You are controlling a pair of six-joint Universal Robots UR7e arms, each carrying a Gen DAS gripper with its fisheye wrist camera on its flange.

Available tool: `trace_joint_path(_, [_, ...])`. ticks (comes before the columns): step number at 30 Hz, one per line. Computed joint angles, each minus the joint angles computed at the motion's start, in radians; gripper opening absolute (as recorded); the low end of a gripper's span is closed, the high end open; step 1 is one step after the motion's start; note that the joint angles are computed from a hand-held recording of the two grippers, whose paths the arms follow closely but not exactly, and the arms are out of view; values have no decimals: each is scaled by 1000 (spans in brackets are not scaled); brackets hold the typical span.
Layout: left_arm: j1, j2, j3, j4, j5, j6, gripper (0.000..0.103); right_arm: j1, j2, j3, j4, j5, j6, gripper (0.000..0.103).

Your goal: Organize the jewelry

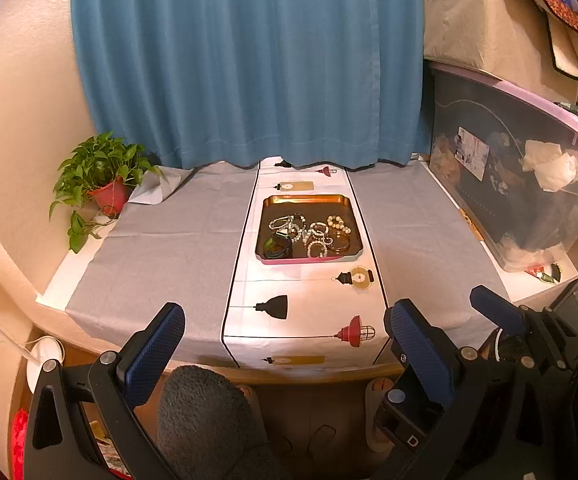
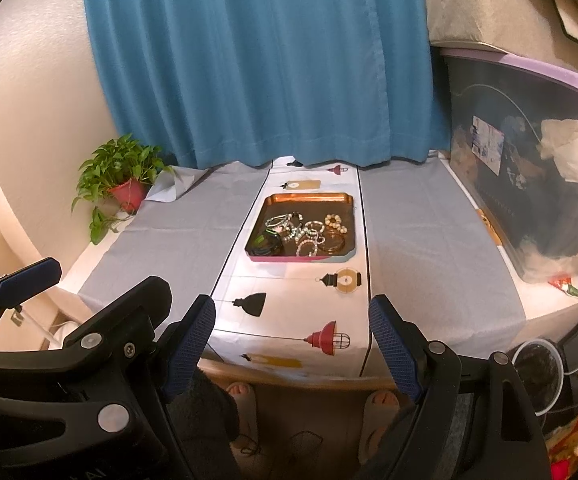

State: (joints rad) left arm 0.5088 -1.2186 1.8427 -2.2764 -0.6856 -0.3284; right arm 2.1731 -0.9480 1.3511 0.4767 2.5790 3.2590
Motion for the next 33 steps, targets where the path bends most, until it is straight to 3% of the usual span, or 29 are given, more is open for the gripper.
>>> trace_joint_path(33, [1,-7,-1,19,-16,-21,103,9,4,3,12,6,8,80])
